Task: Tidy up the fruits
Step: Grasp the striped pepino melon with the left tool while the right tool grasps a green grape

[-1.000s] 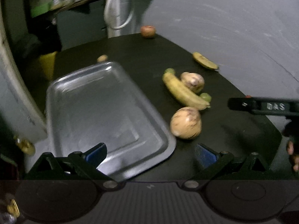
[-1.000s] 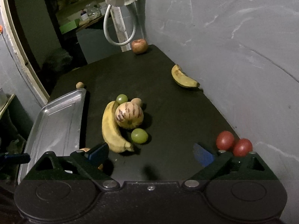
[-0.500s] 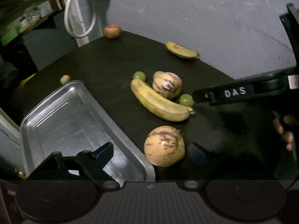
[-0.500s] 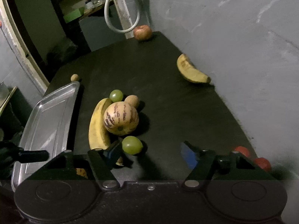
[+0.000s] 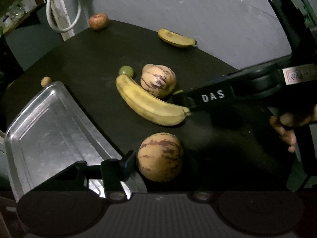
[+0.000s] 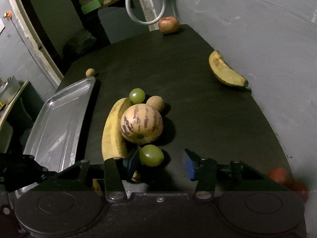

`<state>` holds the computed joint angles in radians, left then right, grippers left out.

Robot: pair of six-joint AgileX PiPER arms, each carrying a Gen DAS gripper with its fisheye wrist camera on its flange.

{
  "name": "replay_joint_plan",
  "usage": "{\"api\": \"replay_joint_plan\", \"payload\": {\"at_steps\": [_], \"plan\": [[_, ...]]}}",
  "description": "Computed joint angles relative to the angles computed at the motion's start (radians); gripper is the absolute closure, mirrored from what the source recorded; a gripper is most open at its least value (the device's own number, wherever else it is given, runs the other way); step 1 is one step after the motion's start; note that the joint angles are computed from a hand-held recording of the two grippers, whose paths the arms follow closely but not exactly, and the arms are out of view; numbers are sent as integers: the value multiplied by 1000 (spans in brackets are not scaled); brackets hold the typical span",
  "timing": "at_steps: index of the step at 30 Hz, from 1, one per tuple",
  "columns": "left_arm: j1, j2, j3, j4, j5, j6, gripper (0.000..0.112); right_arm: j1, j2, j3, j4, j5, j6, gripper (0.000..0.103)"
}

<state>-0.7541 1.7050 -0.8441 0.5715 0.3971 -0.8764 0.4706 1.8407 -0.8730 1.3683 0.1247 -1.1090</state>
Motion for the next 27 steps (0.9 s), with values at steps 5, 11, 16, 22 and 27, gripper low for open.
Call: {"api": "replay_joint_plan", "payload": {"at_steps": [5, 11, 16, 22, 27], "plan": [[8, 14, -12, -36, 6, 28, 55, -8, 6, -9, -8, 26, -6, 61], [14, 17, -14, -39, -2, 16, 56, -31, 16, -16, 55, 86, -70, 74], [16, 19, -13, -27, -13, -9, 56, -39, 15, -11, 93, 104, -106, 76], [12, 12, 0, 10, -27, -89, 57, -49, -1, 10, 117, 105, -130, 76], [15, 5, 16, 41, -44, -161, 57, -55, -22, 34, 164, 102, -174, 76]]}}
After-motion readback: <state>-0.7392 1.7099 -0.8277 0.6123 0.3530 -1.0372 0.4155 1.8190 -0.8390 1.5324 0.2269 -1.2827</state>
